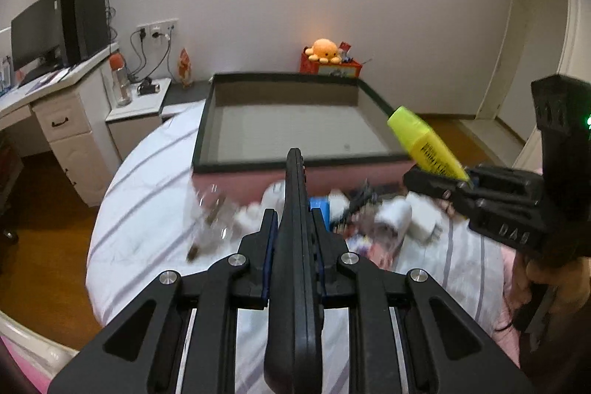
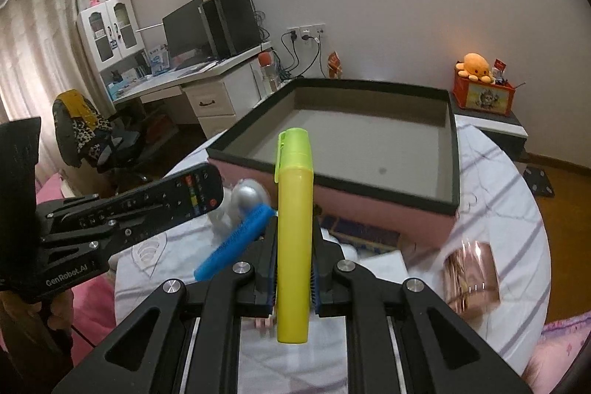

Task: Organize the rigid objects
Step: 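Carry remote with left tool and highlighter with right tool into the pink box, release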

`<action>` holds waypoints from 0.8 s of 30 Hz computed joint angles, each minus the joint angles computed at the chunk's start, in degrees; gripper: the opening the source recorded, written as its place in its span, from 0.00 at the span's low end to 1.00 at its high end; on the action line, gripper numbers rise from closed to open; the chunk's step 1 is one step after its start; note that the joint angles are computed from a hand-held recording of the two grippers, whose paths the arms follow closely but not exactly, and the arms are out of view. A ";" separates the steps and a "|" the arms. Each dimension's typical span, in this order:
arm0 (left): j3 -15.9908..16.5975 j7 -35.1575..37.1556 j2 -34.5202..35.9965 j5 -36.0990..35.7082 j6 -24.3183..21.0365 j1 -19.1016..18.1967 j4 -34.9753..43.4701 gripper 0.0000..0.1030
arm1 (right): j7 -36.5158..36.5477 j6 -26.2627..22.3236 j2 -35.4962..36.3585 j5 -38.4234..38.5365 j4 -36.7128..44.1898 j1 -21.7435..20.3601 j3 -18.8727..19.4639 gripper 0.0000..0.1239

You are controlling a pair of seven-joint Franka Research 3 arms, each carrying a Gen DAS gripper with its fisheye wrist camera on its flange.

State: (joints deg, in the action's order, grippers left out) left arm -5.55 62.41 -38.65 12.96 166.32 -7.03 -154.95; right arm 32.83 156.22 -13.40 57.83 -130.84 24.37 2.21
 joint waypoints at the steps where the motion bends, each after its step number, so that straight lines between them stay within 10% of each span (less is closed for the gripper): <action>1: 0.44 0.55 1.43 0.00 0.19 -0.07 1.25 0.16 | 0.07 -0.16 0.75 -0.16 0.88 -0.03 -0.05 0.11; 10: 5.38 9.61 17.49 -5.57 1.90 -4.15 15.22 0.16 | 5.99 -1.44 11.05 -7.41 12.79 -2.62 1.87 0.11; 24: 0.48 12.79 32.10 -9.24 -2.17 2.19 26.93 0.16 | 22.62 -3.23 23.26 -24.98 23.56 -5.53 4.50 0.11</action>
